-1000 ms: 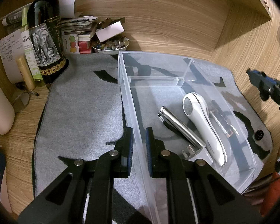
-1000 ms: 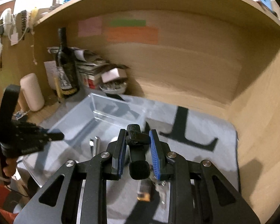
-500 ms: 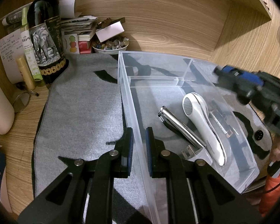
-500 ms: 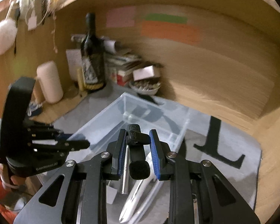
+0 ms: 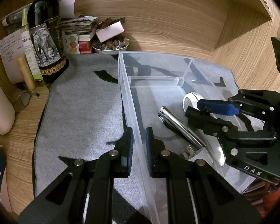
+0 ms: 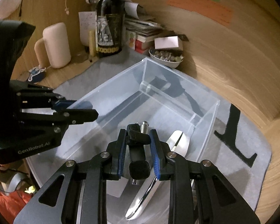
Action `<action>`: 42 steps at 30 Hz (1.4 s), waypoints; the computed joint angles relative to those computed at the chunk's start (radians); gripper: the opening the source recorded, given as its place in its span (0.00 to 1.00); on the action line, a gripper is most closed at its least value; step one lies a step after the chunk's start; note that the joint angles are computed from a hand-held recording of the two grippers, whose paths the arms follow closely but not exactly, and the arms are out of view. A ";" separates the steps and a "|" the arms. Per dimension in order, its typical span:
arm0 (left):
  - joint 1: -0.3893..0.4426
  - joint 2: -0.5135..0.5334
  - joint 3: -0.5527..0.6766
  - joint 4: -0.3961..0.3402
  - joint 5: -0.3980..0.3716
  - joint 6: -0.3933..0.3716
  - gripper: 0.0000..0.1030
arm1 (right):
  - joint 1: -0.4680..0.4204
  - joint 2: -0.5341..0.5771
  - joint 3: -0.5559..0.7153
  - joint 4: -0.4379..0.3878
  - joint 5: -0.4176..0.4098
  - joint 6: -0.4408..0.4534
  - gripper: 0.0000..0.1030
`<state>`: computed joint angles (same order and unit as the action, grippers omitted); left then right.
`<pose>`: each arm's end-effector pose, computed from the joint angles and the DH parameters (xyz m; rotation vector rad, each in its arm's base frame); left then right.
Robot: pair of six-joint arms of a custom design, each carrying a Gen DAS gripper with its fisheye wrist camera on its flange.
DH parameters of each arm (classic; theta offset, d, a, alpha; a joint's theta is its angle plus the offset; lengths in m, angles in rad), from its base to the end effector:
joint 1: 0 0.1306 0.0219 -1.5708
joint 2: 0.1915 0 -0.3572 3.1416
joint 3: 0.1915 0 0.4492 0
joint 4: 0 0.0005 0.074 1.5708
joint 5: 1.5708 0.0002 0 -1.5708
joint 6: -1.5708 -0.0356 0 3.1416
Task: Organize rigid objects
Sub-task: 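Carry the black USB drive with the right gripper and release it into the box, then move the right gripper back down to the keys on the mat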
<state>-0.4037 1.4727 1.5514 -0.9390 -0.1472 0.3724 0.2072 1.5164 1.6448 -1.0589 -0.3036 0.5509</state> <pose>0.5298 -0.2212 0.4386 -0.0284 2.4260 -0.1749 0.5661 0.1294 0.4553 -1.0232 2.2327 0.2306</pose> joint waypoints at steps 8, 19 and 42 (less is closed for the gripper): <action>0.000 0.000 0.001 0.000 0.002 0.003 0.12 | -0.006 -0.016 -0.020 0.034 -0.001 -0.031 0.52; 0.000 0.001 0.001 -0.002 0.000 0.000 0.12 | -0.023 -0.075 -0.062 0.127 -0.011 -0.072 0.66; 0.000 0.000 -0.004 -0.008 -0.001 0.001 0.12 | -0.173 -0.140 -0.128 0.205 0.061 -0.195 0.68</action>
